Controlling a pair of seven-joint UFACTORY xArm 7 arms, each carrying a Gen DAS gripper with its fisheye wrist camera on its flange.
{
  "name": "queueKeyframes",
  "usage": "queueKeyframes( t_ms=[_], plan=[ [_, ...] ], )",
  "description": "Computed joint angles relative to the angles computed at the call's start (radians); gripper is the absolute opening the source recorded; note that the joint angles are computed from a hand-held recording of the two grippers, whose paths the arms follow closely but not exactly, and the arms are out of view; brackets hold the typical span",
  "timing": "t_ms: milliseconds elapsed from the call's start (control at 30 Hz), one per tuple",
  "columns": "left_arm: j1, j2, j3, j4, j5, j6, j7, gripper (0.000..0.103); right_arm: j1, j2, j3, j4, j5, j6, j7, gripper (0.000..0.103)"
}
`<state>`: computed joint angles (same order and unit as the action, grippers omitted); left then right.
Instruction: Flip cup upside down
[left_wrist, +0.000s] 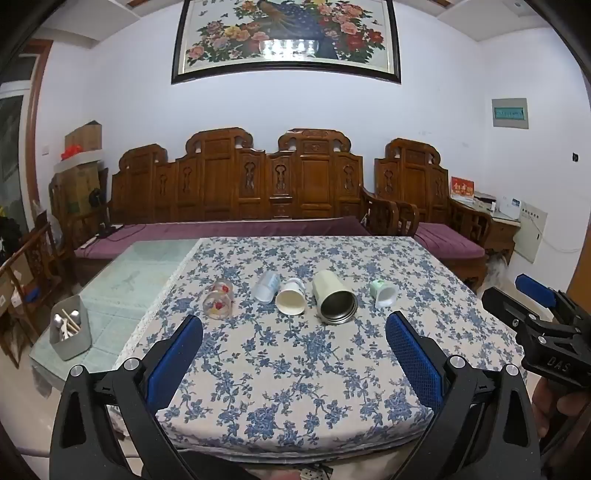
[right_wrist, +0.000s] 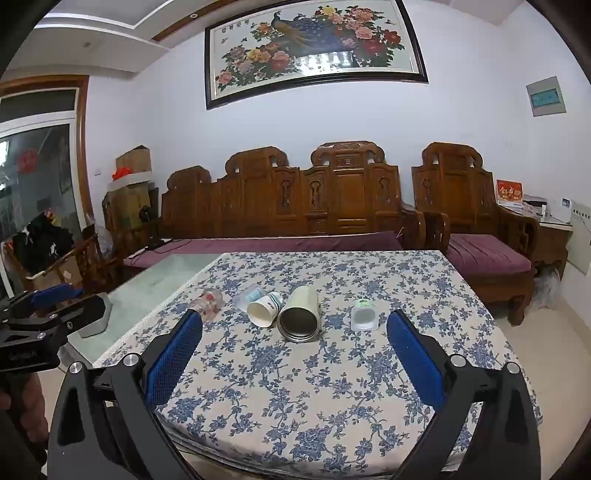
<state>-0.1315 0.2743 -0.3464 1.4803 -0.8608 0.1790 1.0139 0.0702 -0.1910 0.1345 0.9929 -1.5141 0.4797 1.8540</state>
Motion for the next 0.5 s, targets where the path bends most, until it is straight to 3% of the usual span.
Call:
queueKeyframes(
  t_ms=[500],
  plan=[
    [-0.002, -0.006, -0.003, 0.005, 0.000, 0.001, -0.004, 0.095, 0.001, 0.001, -0.001, 0.003, -0.003, 0.004, -0.003, 0.101]
  ],
)
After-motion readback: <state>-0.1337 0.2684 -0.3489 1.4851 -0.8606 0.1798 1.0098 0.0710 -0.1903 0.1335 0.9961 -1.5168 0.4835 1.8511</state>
